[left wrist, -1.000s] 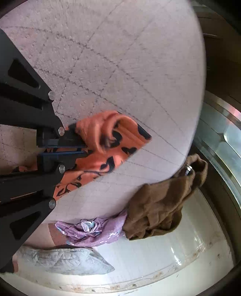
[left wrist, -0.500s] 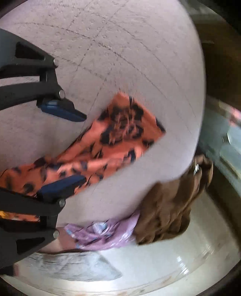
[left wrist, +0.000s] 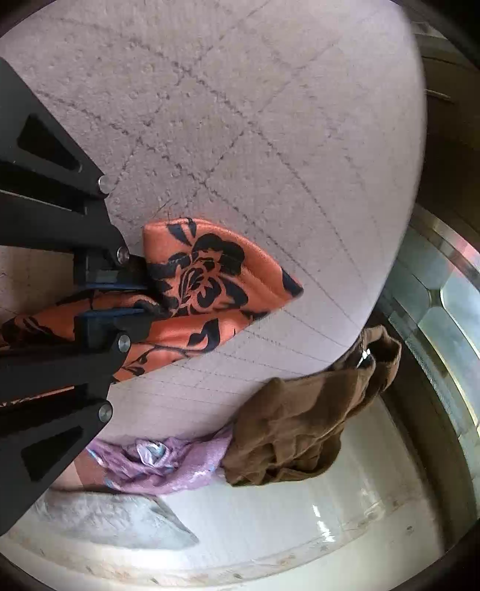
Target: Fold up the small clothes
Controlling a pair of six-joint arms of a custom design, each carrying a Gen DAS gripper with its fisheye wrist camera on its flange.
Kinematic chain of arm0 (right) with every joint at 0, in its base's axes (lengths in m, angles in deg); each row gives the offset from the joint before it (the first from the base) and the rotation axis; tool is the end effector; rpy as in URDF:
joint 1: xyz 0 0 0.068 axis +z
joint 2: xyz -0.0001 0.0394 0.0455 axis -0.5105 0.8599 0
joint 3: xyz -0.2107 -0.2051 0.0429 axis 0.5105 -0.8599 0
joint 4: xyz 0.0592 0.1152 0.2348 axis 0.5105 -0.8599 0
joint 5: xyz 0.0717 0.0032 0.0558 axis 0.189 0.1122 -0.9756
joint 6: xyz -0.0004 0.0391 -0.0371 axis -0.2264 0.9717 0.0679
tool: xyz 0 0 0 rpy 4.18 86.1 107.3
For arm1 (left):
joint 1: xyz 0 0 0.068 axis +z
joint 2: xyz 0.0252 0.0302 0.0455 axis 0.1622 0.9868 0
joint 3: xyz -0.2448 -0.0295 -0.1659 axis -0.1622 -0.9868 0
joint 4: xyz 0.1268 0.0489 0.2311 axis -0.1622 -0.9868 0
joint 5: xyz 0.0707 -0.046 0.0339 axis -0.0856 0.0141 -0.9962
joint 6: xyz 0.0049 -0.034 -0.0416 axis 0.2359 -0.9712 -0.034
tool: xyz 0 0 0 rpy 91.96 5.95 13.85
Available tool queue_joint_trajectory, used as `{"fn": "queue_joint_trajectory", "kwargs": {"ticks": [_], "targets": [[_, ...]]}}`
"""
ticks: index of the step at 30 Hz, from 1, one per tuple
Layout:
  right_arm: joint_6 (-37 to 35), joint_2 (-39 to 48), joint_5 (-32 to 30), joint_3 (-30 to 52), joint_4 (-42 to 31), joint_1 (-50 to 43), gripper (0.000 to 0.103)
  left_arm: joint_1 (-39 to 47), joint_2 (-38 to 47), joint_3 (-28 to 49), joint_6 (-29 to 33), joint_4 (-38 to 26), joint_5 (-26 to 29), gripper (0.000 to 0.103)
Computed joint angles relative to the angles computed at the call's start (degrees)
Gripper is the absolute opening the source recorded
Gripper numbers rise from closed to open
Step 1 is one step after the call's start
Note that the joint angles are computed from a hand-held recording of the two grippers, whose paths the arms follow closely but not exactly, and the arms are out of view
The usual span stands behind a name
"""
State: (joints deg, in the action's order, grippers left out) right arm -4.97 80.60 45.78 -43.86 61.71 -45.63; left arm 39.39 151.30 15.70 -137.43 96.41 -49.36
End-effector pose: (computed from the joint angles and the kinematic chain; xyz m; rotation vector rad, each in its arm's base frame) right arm 0.2120 -0.0402 0.0981 0.2630 2.3697 0.4955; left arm 0.2679 0.1426 0.0504 -1.3740 1.9128 -0.5202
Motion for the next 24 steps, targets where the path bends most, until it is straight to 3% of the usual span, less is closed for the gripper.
{"fn": "queue_joint_trajectory", "kwargs": {"ticks": [2, 6, 9, 11, 14, 17, 19, 20, 23, 24], "targets": [[-0.05, -1.68, -0.84, -0.36, -0.50, -0.82, 0.059, -2.27, -5.91, -2.62, 1.74, -0.71, -3.05, 0.006], [-0.27, -6.28, -3.41, -1.05, -2.89, -3.88, 0.059, -11.11, -24.96, -5.62, 5.21, -8.98, -6.54, 0.006], [-0.53, -9.74, -5.88, -1.37, -4.97, -7.06, 0.059, -24.10, -41.02, -5.66, 7.68, -19.08, -12.03, 0.006], [-0.96, -11.95, -7.91, -1.26, -6.74, -9.74, 0.059, -36.34, -46.78, -3.55, 9.44, -24.24, -17.85, 0.006], [-1.59, -14.22, -10.65, -0.67, -9.06, -13.63, 0.059, -53.84, -45.33, 0.69, 10.15, -27.34, -24.38, 0.006], [-2.71, -15.20, -13.77, 0.57, -11.75, -17.89, 0.059, -65.85, -37.53, 5.56, 10.00, -26.20, -24.78, 0.006], [-3.29, -15.42, -15.38, 1.29, -12.90, -20.30, 0.059, -72.04, -29.42, 10.77, 11.48, -25.60, -20.41, 0.007], [-3.59, -15.24, -16.07, 1.85, -13.37, -21.62, 0.059, -73.61, -26.49, 12.98, 11.83, -26.42, -18.30, 0.011], [-3.48, -12.91, -18.23, 3.18, -13.01, -24.55, 0.061, -76.48, -20.00, 18.96, 11.77, -33.03, -13.61, 0.047], [-3.37, -11.64, -19.42, 3.87, -13.27, -25.54, 0.067, -76.75, -20.25, 18.65, 12.00, -33.44, -14.69, 0.047]]}}
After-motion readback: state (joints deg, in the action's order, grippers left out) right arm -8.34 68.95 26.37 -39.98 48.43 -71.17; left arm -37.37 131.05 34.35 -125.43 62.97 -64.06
